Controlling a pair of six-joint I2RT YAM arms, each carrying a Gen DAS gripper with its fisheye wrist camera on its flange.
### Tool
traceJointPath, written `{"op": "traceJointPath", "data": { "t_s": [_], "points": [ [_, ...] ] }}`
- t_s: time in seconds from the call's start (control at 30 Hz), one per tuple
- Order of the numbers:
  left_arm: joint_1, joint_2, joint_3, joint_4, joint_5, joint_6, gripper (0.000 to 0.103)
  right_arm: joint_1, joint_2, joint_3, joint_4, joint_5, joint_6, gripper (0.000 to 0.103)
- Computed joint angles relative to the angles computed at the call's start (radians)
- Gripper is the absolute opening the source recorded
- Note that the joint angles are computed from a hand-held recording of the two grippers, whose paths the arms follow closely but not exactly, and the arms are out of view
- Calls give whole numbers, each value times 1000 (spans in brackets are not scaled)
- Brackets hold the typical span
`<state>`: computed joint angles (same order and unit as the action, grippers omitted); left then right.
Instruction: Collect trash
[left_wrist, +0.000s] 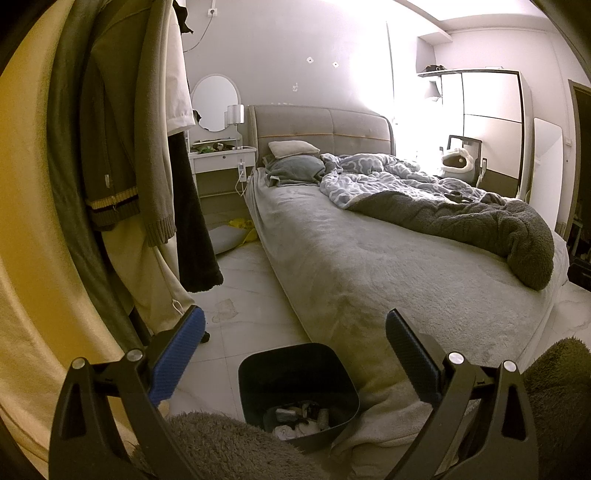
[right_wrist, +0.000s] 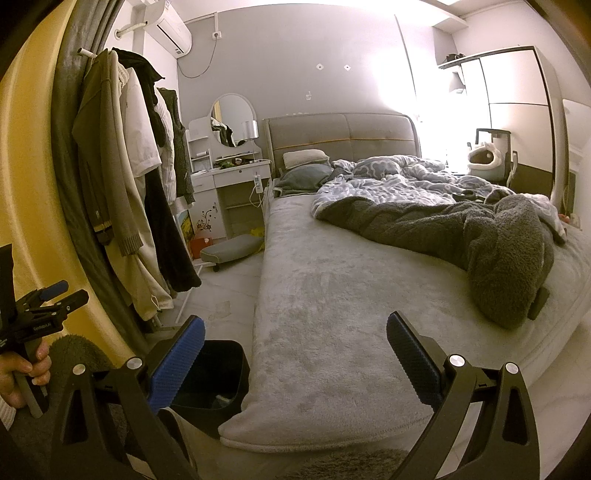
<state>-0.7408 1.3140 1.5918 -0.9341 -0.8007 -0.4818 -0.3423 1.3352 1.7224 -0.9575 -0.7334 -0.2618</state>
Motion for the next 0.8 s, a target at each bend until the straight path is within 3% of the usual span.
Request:
{"op": "traceJointPath", "data": {
  "t_s": [0.8],
  "points": [
    [0,1,3,-4,1,1,100,1,-4,-5,2,2,3,100]
  ]
}}
